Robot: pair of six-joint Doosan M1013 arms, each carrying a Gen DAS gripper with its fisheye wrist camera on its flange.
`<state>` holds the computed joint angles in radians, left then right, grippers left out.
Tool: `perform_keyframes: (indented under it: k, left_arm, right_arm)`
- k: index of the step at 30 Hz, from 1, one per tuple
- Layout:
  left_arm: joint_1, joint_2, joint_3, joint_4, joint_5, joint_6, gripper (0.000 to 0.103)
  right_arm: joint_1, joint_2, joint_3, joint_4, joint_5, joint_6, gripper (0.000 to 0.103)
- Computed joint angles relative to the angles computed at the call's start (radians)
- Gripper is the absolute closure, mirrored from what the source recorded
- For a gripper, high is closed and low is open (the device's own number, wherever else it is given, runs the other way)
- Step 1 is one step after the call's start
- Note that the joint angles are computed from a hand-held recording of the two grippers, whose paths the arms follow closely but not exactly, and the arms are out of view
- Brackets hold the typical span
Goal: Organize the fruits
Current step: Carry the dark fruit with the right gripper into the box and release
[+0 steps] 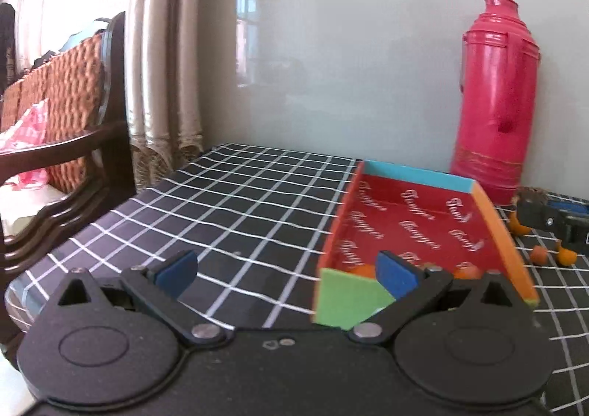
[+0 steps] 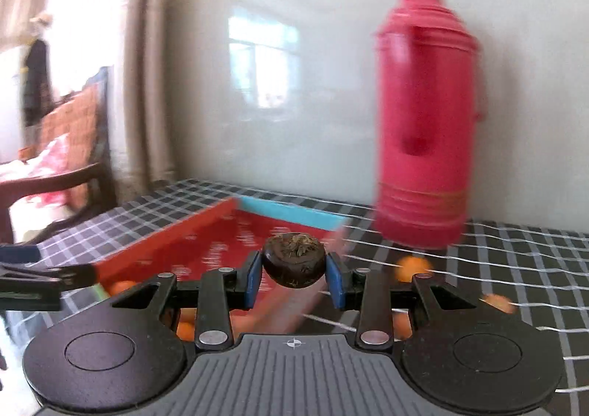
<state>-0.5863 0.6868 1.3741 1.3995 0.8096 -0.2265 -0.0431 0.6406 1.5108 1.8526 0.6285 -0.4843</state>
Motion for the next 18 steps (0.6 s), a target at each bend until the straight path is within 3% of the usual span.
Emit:
perform_keyframes:
  k: [7,8,9,10,14,18]
  left_arm:
    - [0.006,-0.012,0.022,0.005,0.006,-0.017,0.006]
    - [0.005,-0.012,0.021,0.009,0.005,-0.018,0.006]
    - [0.004,-0.012,0.020,0.006,0.003,-0.014,0.006]
    - [0.003,-0.011,0.017,-0.002,0.001,-0.011,0.006]
    - [0.006,-0.011,0.013,-0.011,-0.016,-0.034,0.006]
    - [0.002,-0.008,0.006,0.004,-0.032,-0.058,0.006]
  right_arm:
    - [0.032,0.002,0.010,-0.040,0.047,-0.026,0.064]
    - [0.037,0.000,0.021,0.010,0.037,-0.077,0.045]
    - [0.037,0.001,0.028,0.052,0.048,-0.112,0.018]
    - [0.033,0.003,0.034,0.089,0.065,-0.133,0.006]
    - [0.017,-0.001,0.052,0.211,0.071,-0.189,0.003]
    - [-0.002,-0.004,0.057,0.288,0.023,-0.188,0.000]
